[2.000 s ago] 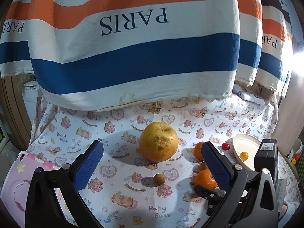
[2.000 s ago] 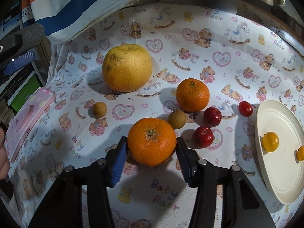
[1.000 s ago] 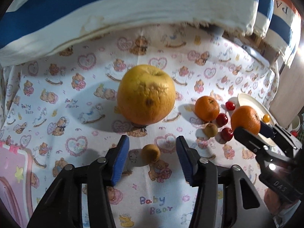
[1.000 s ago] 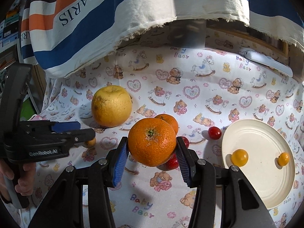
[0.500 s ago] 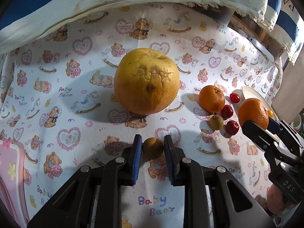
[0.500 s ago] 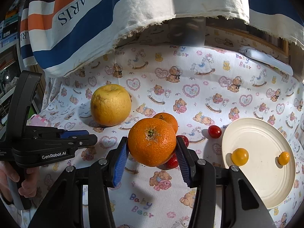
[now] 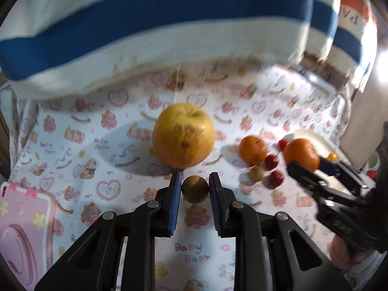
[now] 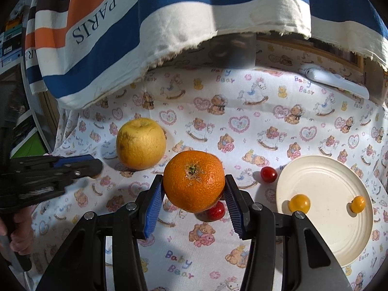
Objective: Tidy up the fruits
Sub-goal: 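Grasp a brown longan with the left tool while the right tool holds the mandarin, then carry the mandarin and the longan over the white plate with both tools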
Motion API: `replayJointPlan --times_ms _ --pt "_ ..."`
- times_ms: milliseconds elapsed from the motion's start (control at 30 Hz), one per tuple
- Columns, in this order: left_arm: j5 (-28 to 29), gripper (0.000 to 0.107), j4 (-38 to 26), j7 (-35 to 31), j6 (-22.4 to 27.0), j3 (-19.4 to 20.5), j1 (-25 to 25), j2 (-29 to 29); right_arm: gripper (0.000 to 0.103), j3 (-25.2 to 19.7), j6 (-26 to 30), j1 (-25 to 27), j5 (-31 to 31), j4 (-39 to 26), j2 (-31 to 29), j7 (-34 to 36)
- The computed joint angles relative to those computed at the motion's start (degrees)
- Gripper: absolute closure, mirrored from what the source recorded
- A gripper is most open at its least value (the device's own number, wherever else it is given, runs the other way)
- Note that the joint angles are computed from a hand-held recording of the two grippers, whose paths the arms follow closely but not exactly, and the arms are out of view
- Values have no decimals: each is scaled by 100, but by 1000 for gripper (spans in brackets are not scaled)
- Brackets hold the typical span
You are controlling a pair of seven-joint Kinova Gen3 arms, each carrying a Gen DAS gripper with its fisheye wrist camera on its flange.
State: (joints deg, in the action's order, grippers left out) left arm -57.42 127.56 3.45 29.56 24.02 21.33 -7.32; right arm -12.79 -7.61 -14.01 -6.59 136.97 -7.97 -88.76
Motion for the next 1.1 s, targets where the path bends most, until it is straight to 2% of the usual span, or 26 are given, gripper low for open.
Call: replayJointPlan --times_ms 100,233,400,533,633,733,833,900,1033,1100 --pt "-319 85 -62 397 505 334 96 -145 52 144 56 -98 93 -13 -131 -116" --pt "-268 85 -199 453 742 418 267 -263 52 686 267 -526 432 -48 -391 -402" --pt "-178 85 -577 206 1264 633 491 -153 52 727 543 -322 671 -51 -902 -333" --pt "-26 85 -855 15 1274 567 691 -38 52 1520 839 -802 812 -45 -1366 -223" --pt "-197 85 -1163 14 1584 649 948 213 52 1987 900 -1006 864 1 -1623 -64" --pt "-317 85 -1487 -56 1776 622 1256 472 52 2682 895 -1413 923 82 -1893 141" --pt "-440 85 -1806 -137 1909 544 1552 756 52 3120 981 -1554 918 84 -2036 294" --pt "-464 85 -2003 -225 1872 444 1715 932 52 3448 944 -1699 914 107 -2100 401" --pt "-260 85 -2273 -589 1448 165 1905 1188 52 4037 1057 -1869 921 44 -2153 614" --pt "-226 85 -2481 -737 1510 76 2070 1401 52 4153 1117 -1807 902 -3 -2102 713"
